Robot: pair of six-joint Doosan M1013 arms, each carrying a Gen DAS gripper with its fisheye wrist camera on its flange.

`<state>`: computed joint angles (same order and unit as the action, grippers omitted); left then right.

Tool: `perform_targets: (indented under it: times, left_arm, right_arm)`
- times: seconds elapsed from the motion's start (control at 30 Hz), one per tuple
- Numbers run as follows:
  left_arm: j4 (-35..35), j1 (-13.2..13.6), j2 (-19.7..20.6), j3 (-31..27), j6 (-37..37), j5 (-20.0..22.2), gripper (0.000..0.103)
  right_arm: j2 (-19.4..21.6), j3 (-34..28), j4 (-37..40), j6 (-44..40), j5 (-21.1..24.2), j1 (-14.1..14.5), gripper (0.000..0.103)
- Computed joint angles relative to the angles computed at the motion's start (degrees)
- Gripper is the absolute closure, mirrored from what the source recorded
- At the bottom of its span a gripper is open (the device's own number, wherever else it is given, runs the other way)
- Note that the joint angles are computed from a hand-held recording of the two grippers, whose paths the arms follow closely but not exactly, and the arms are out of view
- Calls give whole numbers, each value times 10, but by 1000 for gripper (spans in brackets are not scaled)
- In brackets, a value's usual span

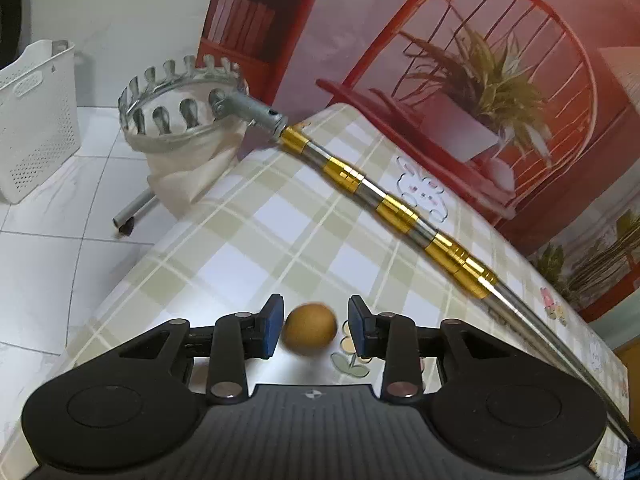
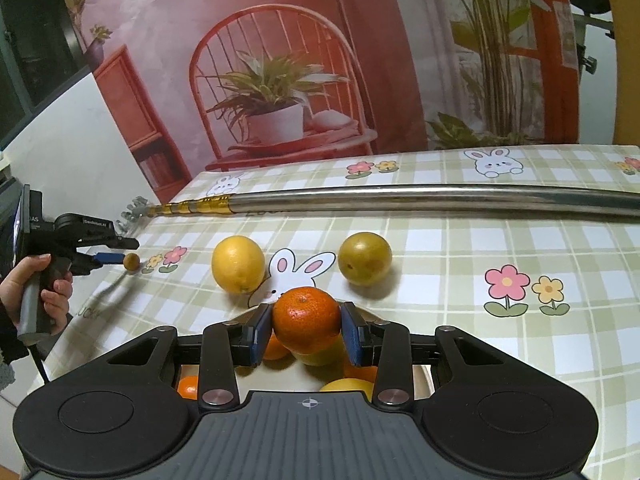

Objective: Organize fruits
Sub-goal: 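Grasp a third brown fruit on the tablecloth with the left gripper while the right gripper holds the mandarin, then carry the brown fruit over the plate with the left gripper while the right gripper holds the mandarin above it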

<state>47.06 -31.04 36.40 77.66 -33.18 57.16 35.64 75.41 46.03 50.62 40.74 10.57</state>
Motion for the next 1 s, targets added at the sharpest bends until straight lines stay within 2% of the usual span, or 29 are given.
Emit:
perform_targets:
  times: [0.4, 0.5, 0.63, 0.8, 1.0]
  left_arm:
    - [-5, 0, 3, -2, 5, 9, 67]
    - [-8, -1, 6, -8, 23, 16, 73]
    - [-7, -4, 4, -5, 22, 12, 73]
    - [4, -20, 6, -19, 62, 29, 73]
    - [27, -51, 8, -42, 110, 6, 73]
  right_arm:
    - [0, 1, 0, 2, 6, -1, 68]
    - [0, 1, -3, 6, 7, -1, 68]
    - [0, 1, -3, 5, 7, -1, 68]
    - [-2, 3, 0, 1, 5, -2, 68]
    - [-10, 15, 11, -12, -2, -5, 68]
